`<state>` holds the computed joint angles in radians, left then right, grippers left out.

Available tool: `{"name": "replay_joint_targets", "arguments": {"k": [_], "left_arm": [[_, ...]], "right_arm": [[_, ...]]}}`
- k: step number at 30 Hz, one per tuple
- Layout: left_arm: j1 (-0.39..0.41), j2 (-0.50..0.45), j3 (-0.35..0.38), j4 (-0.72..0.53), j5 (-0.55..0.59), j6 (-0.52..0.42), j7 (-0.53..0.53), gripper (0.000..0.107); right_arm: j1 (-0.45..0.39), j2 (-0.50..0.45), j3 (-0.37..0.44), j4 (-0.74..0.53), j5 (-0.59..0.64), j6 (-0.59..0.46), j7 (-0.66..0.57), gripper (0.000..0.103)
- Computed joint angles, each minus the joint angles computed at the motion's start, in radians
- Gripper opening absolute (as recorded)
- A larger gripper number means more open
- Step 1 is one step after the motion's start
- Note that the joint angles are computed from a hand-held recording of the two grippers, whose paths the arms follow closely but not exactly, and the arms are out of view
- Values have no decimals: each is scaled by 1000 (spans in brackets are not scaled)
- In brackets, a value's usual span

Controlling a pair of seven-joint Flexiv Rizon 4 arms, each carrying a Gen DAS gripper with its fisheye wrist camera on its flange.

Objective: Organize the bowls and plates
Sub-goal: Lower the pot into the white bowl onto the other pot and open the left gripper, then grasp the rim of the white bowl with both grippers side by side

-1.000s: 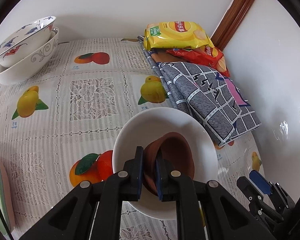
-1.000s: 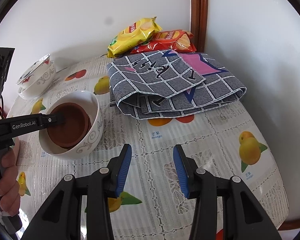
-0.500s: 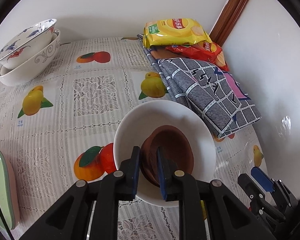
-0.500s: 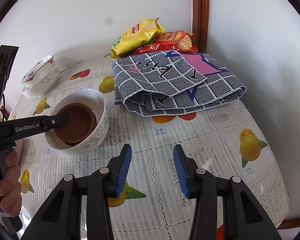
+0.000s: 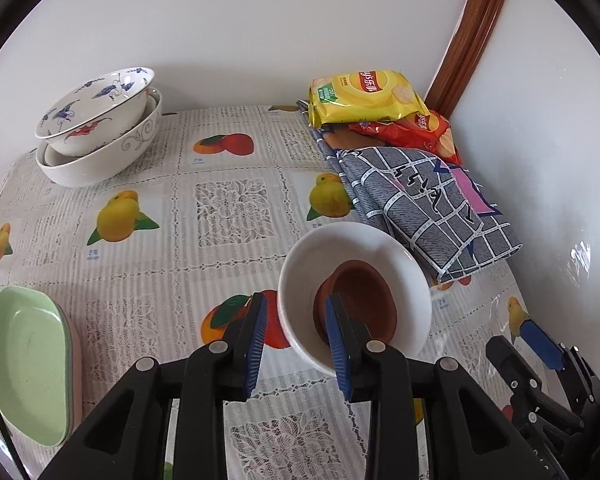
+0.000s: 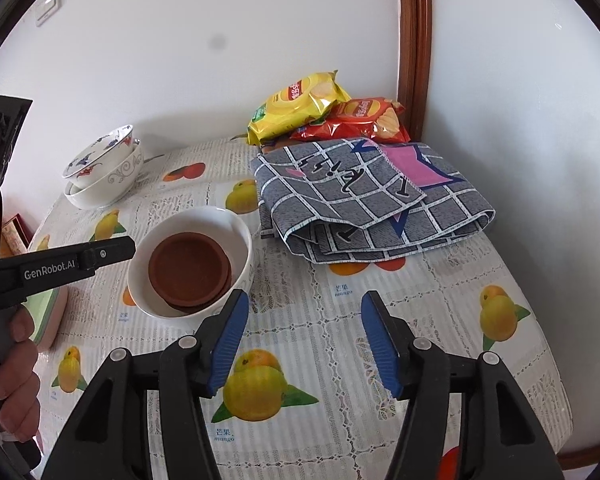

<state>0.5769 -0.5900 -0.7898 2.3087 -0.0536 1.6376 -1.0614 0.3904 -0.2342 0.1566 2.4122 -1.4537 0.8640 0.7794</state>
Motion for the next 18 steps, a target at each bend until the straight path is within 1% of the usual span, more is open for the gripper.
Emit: {"name": "replay_joint_targets", "arguments": {"k": [3,5,8,11,13,15,18], "left_arm": [[10,11,6,6,-5,-4,-5,30],[10,19,15,11,-3,0,-2,30],[27,23,9,21,-1,7,2,30],[32,29,8,24,-1,6,-2,30],[49,22,-9,24,-1,1,-1,30],[62,11,-24,20,-5,-13,-1,30],[24,6,9,2,-14,-21,-1,30]], "right_arm": [[7,1,1,-15,-11,-17,-18,60],[5,-2,-2,-25,-28,-9,-23,60],[-5,-9,-9,-37,-68,19,-5,60],[-12,-18,-13,-47,-84,25,12,60],[-31,-24,-21,-53,-113,65,30,60],[-50,-37,-26,-62,-113,110,19,60],[-56,-58,-31,-77,-94,126,-8,60]]}}
